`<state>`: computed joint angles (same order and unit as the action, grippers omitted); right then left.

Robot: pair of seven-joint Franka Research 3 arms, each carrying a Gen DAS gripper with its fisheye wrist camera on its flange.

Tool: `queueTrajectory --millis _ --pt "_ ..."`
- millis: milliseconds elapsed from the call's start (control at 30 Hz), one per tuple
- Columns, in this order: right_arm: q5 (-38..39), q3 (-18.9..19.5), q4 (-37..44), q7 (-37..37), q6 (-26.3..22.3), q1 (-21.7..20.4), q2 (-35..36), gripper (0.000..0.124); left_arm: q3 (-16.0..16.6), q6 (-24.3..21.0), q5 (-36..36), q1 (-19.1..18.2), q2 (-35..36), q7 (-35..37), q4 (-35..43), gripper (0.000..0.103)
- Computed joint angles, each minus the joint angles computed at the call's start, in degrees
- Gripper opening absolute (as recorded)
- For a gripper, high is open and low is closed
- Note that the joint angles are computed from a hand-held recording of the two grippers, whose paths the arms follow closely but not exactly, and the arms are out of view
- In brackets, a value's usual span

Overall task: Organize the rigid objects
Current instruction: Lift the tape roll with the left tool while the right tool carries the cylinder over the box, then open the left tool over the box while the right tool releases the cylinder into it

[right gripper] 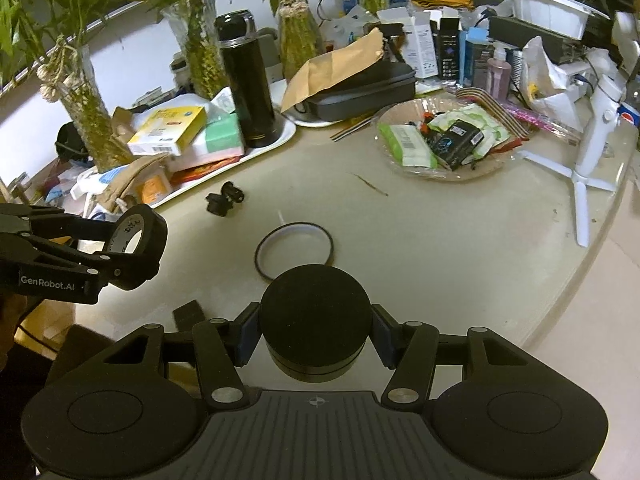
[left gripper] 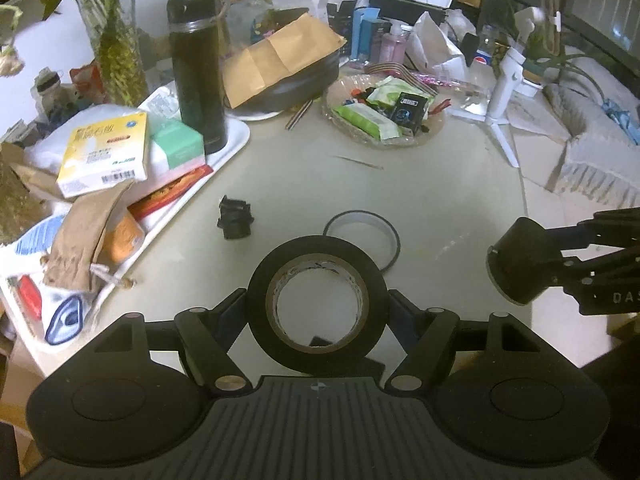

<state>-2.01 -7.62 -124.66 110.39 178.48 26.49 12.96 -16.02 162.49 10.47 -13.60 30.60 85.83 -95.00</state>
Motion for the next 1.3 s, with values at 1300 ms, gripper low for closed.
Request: queueTrajectory --millis 1300 --pt "7.8 13.0 -7.0 -9.1 -5.4 -6.0 -11.6 0.060 -2.2 -6.2 -11.8 2.0 -16.7 9.5 -18.6 0.073"
